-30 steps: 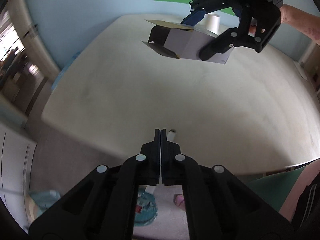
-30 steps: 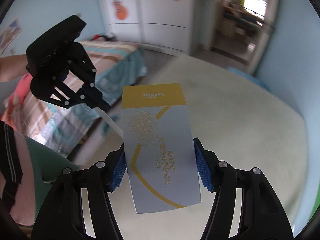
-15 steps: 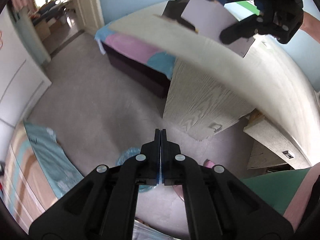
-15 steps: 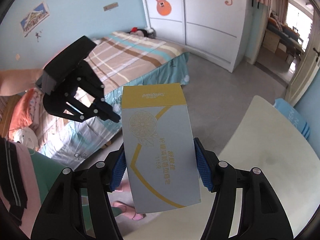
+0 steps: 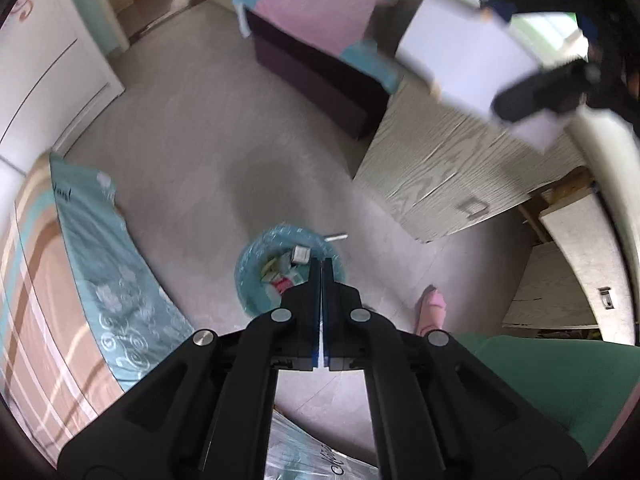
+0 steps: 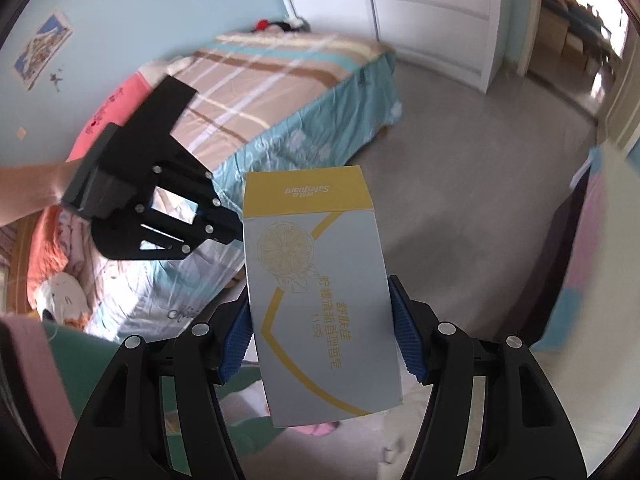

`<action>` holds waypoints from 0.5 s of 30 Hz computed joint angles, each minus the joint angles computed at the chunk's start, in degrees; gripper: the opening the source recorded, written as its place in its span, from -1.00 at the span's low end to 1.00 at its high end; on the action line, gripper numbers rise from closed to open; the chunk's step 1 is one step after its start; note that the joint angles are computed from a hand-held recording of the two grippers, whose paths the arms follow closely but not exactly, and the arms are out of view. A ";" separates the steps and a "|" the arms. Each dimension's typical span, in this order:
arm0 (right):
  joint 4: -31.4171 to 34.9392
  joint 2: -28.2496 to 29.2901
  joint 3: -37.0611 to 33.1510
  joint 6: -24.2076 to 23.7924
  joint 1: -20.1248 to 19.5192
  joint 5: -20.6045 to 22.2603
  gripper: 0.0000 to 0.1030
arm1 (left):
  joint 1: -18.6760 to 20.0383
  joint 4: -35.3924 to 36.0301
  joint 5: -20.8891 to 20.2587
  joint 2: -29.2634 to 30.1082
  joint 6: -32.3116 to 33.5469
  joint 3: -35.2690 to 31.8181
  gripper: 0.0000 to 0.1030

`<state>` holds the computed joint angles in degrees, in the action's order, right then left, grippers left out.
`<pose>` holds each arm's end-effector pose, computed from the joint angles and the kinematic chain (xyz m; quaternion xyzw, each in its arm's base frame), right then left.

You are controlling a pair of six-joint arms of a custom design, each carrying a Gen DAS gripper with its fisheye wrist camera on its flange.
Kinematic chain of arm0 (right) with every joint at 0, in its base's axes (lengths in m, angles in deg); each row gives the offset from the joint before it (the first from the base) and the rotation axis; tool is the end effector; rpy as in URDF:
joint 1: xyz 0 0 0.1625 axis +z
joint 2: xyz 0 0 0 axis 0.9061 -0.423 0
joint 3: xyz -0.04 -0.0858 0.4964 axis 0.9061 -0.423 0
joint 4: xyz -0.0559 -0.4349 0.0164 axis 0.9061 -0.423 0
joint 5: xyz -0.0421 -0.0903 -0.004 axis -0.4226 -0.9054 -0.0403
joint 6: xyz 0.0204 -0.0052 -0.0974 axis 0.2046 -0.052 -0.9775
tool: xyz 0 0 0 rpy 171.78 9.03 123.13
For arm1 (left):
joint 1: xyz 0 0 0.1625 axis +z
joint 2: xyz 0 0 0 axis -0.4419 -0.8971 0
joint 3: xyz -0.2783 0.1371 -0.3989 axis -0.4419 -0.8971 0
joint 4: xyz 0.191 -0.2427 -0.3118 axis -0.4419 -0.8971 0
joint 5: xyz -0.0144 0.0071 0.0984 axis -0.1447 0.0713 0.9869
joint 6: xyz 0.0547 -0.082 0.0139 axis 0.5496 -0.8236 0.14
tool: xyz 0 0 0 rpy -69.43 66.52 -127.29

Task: Collect trash
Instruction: 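Carry the marker and white-gold box over the teal bin and open both tools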

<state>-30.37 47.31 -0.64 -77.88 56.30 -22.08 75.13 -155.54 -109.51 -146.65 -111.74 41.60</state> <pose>0.5097 -0.6157 0.0121 0.6310 -0.7539 -0.1714 0.0643 -0.1160 -0.4347 0.3748 -0.0034 0.9267 -0.1340 0.3511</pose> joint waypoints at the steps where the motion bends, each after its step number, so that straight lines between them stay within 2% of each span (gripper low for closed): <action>1: -0.60 1.00 0.65 1.37 -0.22 -0.25 0.24 | 0.77 -0.19 0.32 -0.29 -0.71 0.95 -0.92; 3: -1.83 2.76 1.73 3.53 -0.74 -0.74 0.24 | 2.76 -2.40 -0.79 -1.04 -0.61 2.82 -0.87; 6: -3.00 6.75 2.42 7.97 -1.45 -3.04 0.27 | 6.04 -4.02 -1.02 -1.54 -1.23 5.30 -0.69; 8: -2.51 8.60 1.82 10.45 -1.57 -4.25 0.27 | 7.97 -4.70 -1.41 -1.64 -1.46 6.20 -0.41; 9: -2.43 9.31 1.53 11.47 -1.60 -4.60 0.26 | 8.78 -4.54 -1.22 -1.75 -1.94 6.58 -0.35; 10: -2.56 9.93 1.24 12.06 -1.58 -4.70 0.28 | 9.38 -4.45 -1.01 -2.02 -2.01 6.93 -0.23; 12: -3.07 10.49 0.90 12.40 -1.31 -5.25 0.51 | 9.68 -2.88 -0.33 -2.27 -3.61 6.89 -0.01; 13: -2.76 10.58 0.44 12.66 -1.23 -4.98 0.54 | 9.70 -2.53 -0.15 -2.58 -4.26 6.96 0.11; 15: -2.24 10.56 -0.37 12.06 -0.90 -4.89 0.54 | 9.52 -1.77 0.13 -3.44 -5.37 6.90 0.17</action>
